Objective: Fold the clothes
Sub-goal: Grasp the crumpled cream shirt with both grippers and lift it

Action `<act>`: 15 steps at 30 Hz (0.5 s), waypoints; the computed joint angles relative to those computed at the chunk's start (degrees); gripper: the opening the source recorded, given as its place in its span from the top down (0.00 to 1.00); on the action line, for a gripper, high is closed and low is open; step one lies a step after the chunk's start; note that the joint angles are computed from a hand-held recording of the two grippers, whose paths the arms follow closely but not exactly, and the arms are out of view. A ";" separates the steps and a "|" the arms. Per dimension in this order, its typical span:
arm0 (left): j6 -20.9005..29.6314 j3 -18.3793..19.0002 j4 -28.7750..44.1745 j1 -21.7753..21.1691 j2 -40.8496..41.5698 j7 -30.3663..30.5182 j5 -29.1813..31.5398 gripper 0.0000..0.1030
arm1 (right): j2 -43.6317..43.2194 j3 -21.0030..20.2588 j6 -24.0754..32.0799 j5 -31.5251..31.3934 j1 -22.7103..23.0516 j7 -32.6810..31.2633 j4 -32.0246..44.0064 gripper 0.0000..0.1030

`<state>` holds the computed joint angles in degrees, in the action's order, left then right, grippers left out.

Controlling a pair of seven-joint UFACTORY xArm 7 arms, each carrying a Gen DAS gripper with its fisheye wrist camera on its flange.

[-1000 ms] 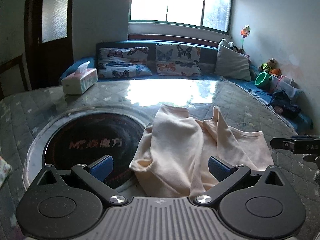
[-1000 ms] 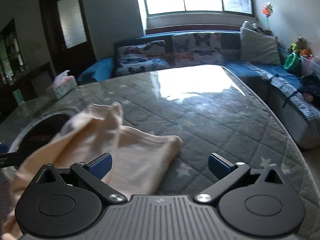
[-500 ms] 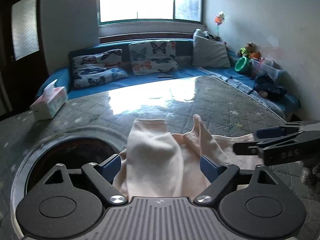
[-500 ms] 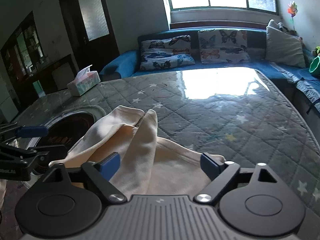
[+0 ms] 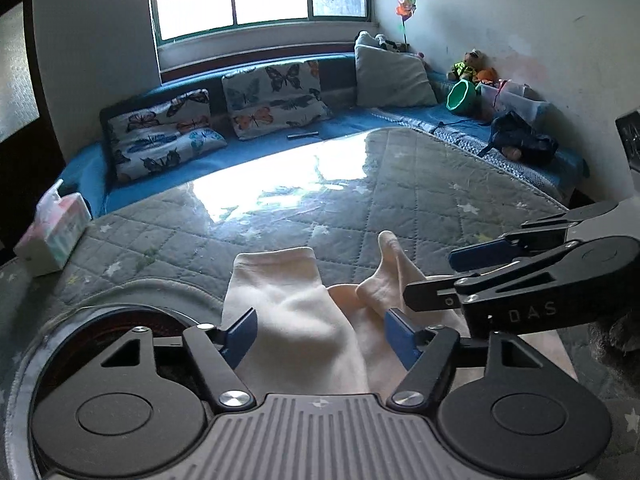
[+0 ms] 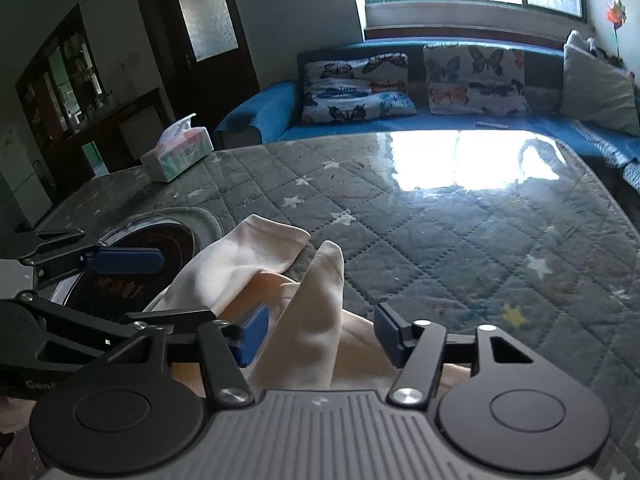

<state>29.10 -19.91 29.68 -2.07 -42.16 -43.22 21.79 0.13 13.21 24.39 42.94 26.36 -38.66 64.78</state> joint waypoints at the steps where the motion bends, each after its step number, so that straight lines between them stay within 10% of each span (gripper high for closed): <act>1: -0.41 0.43 -0.08 0.03 0.50 0.36 0.04 0.36 | 0.85 -0.05 0.72 0.67 -0.07 -0.79 0.89 0.48; 8: -2.78 1.86 -0.71 -0.08 3.55 2.60 -0.18 0.48 | 4.86 1.08 2.79 0.00 -1.01 -0.40 4.88 0.58; 15: -3.27 0.52 0.74 1.32 6.06 0.95 1.28 0.47 | 5.07 1.80 1.69 -1.89 -1.86 0.85 4.59 0.90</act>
